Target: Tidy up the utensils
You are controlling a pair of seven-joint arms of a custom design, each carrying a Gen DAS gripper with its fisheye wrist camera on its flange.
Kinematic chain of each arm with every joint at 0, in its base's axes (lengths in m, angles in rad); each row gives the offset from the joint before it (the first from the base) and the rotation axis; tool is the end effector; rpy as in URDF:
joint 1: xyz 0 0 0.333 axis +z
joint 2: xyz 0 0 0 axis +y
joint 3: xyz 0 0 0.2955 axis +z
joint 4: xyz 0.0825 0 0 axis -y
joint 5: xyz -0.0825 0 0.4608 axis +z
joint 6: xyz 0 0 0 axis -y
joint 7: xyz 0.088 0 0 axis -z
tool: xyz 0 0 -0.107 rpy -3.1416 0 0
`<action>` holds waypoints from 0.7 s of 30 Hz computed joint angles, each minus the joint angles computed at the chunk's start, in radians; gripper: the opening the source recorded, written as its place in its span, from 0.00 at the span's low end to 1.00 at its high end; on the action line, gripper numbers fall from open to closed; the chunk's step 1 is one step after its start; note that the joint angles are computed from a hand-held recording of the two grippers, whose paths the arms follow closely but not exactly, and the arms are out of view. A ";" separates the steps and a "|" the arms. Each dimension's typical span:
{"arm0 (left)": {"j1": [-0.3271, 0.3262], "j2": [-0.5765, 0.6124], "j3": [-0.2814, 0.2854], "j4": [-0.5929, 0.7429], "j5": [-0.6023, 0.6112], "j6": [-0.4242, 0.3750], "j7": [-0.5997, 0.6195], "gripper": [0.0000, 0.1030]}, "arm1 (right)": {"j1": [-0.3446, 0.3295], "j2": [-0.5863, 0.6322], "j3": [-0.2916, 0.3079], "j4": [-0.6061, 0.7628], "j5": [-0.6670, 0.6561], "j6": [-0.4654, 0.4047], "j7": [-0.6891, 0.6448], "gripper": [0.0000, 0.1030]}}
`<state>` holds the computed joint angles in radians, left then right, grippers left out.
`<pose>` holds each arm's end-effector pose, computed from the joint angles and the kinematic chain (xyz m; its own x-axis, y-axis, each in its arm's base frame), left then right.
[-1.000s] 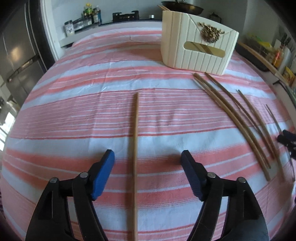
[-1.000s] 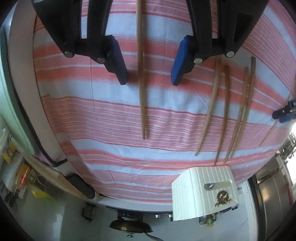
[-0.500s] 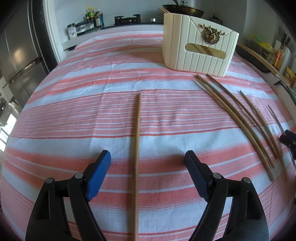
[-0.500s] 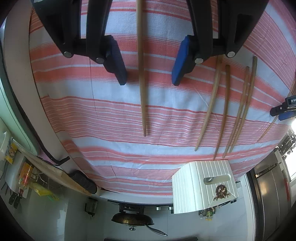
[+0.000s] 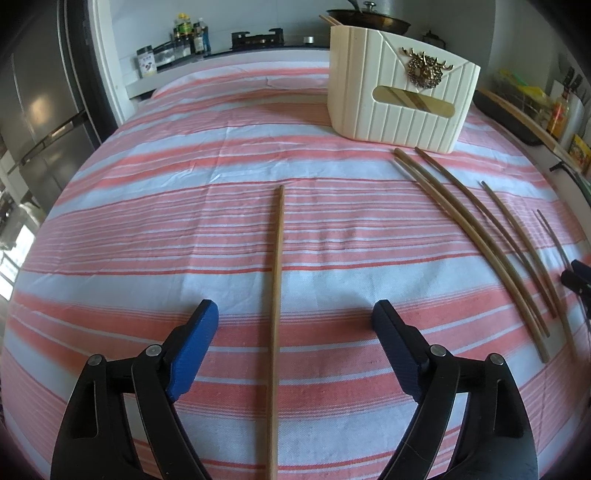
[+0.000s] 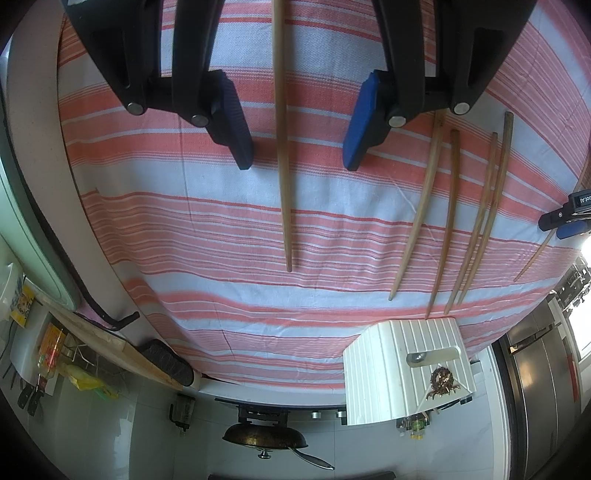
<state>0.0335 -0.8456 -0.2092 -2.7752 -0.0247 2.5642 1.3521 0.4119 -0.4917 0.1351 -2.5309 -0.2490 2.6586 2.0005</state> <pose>0.4252 -0.0661 0.4659 0.0794 -0.9968 -0.0037 -0.8015 -0.0617 -0.5948 0.4369 0.2740 0.4586 0.2914 -0.9561 0.0310 -0.7551 -0.2498 -0.6061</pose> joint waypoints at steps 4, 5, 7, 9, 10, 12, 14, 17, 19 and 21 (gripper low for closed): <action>-0.001 0.000 0.002 0.000 0.000 0.000 0.001 0.84 | -0.001 0.001 0.002 0.001 -0.001 0.000 0.002 0.50; -0.001 0.000 0.002 0.000 0.000 0.000 0.001 0.84 | -0.001 0.000 0.001 0.000 -0.001 -0.001 0.001 0.50; -0.001 0.000 0.002 0.000 0.000 -0.001 0.001 0.84 | -0.001 0.001 0.002 0.001 -0.001 0.000 0.002 0.50; -0.001 0.000 0.002 0.000 0.000 -0.001 0.001 0.84 | -0.002 -0.002 0.003 -0.001 -0.003 -0.002 0.003 0.50; -0.002 0.000 0.003 0.000 -0.001 0.000 0.002 0.84 | -0.002 -0.002 0.003 0.000 -0.003 -0.002 0.003 0.50; -0.002 0.000 0.002 0.000 -0.001 0.000 0.001 0.84 | -0.002 -0.002 0.002 0.000 -0.005 -0.003 0.003 0.50; -0.001 0.001 0.002 0.001 -0.001 0.000 0.001 0.84 | -0.003 -0.001 0.004 -0.001 -0.006 -0.001 0.006 0.50; 0.000 -0.001 0.000 0.000 0.000 -0.002 -0.003 0.86 | -0.002 -0.001 0.003 -0.001 -0.001 -0.002 0.014 0.50; -0.003 -0.005 0.004 0.001 -0.003 -0.013 0.000 0.86 | 0.004 0.003 -0.004 0.009 0.011 -0.021 0.006 0.50; -0.027 -0.016 0.037 0.008 -0.023 -0.060 0.036 0.84 | 0.024 0.013 -0.023 0.045 0.049 -0.106 -0.030 0.50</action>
